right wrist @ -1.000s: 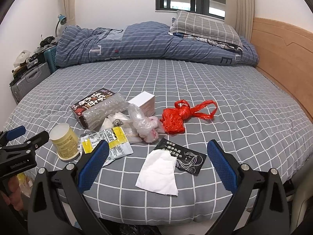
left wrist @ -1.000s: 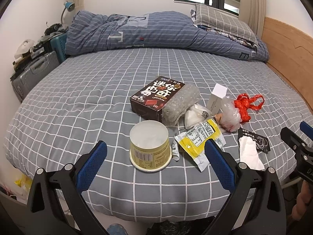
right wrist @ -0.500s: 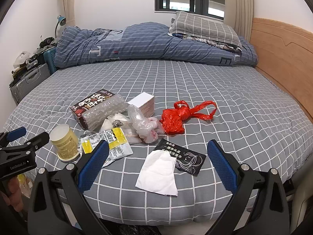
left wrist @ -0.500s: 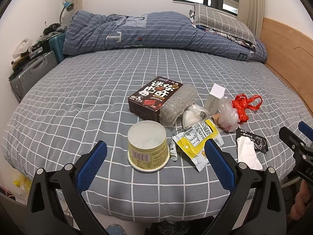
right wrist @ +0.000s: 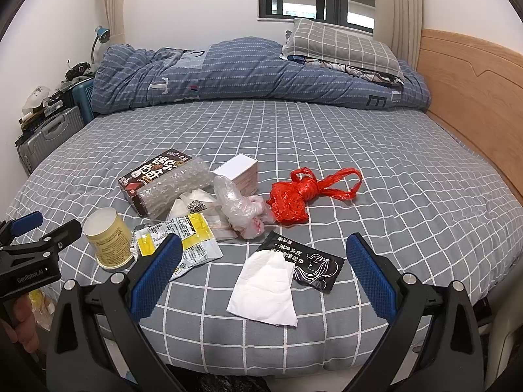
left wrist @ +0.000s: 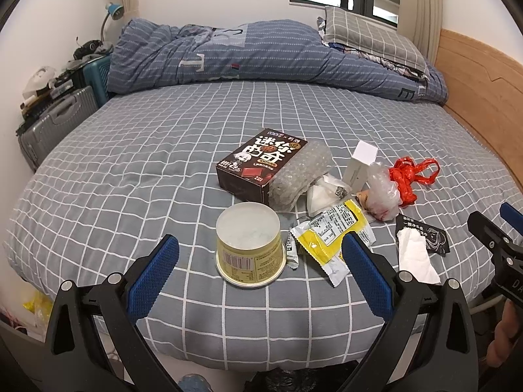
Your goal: Collect trash
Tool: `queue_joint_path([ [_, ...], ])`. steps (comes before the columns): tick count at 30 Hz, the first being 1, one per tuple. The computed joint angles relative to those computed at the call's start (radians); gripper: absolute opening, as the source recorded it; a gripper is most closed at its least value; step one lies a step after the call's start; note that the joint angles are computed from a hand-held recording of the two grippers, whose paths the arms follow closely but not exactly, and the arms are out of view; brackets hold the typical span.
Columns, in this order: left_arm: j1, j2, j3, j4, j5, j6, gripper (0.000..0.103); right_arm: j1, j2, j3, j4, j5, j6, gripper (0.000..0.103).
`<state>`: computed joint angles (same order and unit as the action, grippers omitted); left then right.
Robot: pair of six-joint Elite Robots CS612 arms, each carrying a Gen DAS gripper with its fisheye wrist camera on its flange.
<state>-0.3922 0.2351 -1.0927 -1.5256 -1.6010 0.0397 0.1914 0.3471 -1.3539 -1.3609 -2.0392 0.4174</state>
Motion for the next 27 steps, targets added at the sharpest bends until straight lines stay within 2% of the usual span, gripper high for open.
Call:
queue_joint_path([
  [27, 0.002, 0.003, -0.004, -0.008, 0.001, -0.004, 0.097, -0.001, 0.001, -0.002, -0.001, 0.002, -0.004, 0.096],
])
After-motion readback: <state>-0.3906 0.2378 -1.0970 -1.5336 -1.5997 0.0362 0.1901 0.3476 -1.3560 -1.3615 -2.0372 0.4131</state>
